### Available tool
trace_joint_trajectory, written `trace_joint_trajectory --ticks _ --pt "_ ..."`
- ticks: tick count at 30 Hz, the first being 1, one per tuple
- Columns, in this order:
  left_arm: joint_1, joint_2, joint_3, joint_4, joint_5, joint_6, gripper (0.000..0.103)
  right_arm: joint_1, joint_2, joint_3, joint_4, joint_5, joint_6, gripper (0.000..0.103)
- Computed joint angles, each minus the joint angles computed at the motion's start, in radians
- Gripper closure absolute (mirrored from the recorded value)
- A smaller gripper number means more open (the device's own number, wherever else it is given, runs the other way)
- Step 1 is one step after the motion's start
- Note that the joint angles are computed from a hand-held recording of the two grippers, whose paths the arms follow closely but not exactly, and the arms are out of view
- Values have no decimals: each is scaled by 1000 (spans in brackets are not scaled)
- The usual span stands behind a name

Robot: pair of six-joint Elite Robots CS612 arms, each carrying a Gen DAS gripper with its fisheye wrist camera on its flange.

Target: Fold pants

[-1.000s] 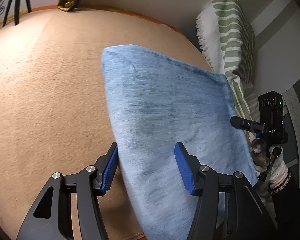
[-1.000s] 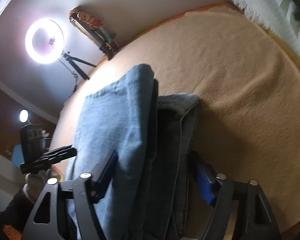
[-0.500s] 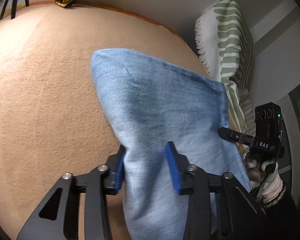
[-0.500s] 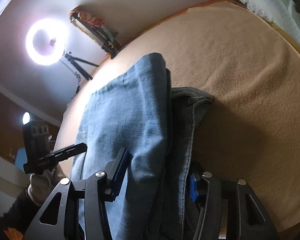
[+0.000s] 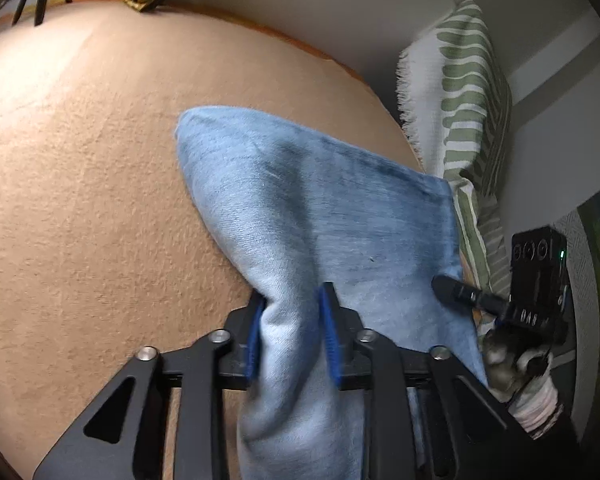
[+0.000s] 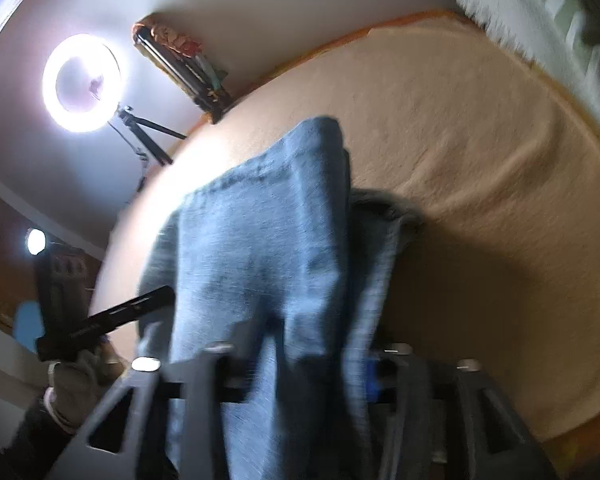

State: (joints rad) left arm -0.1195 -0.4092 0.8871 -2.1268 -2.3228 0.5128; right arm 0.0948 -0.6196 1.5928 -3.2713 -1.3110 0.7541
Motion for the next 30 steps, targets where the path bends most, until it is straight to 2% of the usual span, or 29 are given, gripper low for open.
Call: trace_joint_trajectory --ticks 1,3,5,6,8,11,14,20,30 --pt "-3 4 -8 20 7 7 73 4 9 -7 -6 -7 -16 43" --pt "-8 -5 9 -4 22 22 73 18 19 -10 -41 -61 -30 46" --pt "-14 -25 47 -57 51 50 77 21 17 0 -67 -78 -2 66" --pt "-15 -36 66 -80 55 63 79 21 14 8 -85 -84 17 72" --pt "-13 -44 80 -108 41 59 85 30 -3 11 -58 -114 -8 81" --pt "-7 -60 105 -147 9 57 87 50 -31 -1 9 -176 -55 83" --pt "-2 -86 145 -208 -9 91 88 64 -51 -10 18 -206 -90 84" --pt "9 -100 152 -246 -52 81 89 94 -75 -60 88 -281 -177 84" --pt "18 -100 111 -339 -93 49 89 89 -92 -95 84 -302 -212 85"
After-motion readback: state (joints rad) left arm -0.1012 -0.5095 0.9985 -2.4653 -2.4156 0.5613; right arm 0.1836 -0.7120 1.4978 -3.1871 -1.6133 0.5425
